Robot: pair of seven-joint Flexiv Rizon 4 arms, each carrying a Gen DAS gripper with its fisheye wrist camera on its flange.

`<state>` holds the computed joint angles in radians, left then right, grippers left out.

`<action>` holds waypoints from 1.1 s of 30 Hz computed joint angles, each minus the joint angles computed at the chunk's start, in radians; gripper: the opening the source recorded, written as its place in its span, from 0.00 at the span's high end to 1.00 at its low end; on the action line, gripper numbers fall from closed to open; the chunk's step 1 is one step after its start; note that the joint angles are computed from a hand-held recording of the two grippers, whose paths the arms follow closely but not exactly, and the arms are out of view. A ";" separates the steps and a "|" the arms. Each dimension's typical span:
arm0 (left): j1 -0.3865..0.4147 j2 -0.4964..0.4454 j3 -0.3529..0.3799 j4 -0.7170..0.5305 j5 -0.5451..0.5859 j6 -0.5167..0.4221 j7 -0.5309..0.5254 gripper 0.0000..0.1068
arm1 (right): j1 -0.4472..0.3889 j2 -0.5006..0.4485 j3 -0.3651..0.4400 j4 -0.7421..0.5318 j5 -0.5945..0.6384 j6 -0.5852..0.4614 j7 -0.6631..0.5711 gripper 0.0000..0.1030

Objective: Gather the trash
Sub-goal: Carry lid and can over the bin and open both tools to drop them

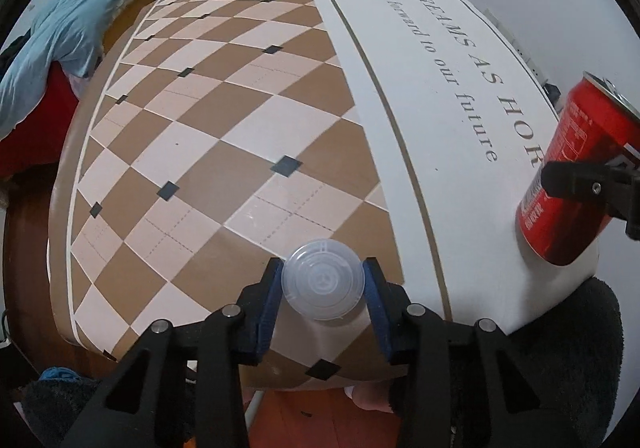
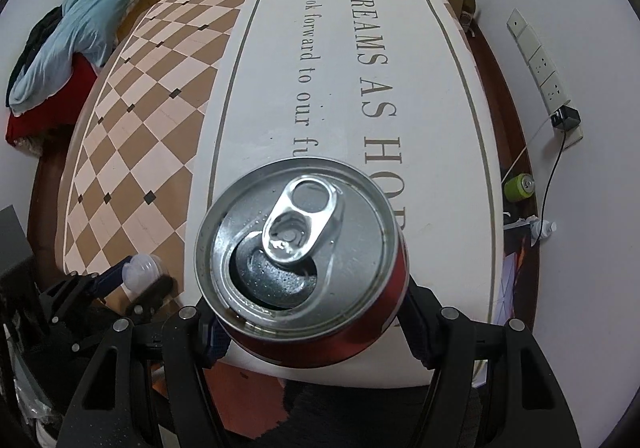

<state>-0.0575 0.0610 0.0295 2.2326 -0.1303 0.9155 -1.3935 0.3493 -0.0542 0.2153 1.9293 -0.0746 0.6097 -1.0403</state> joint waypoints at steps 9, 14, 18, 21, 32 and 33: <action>0.034 0.060 0.030 -0.002 -0.009 0.028 0.008 0.66 | 0.008 0.000 0.002 0.002 -0.030 0.035 0.035 0.31; 0.082 0.099 0.062 -0.051 -0.022 0.052 0.034 0.66 | 0.025 0.001 0.010 -0.008 -0.068 0.110 0.098 0.31; 0.133 0.113 0.101 -0.099 -0.058 0.057 0.092 0.66 | 0.059 -0.033 0.020 -0.075 -0.094 0.140 0.129 0.31; 0.179 0.120 0.131 -0.137 -0.081 0.048 0.133 0.66 | 0.093 -0.075 0.032 -0.145 -0.084 0.177 0.131 0.31; 0.375 0.044 0.242 -0.219 -0.193 -0.013 0.272 0.66 | 0.293 -0.411 0.062 -0.578 -0.074 0.170 0.089 0.31; 0.397 0.025 0.251 -0.225 -0.215 -0.026 0.281 0.66 | 0.320 -0.466 0.068 -0.649 -0.071 0.148 0.074 0.31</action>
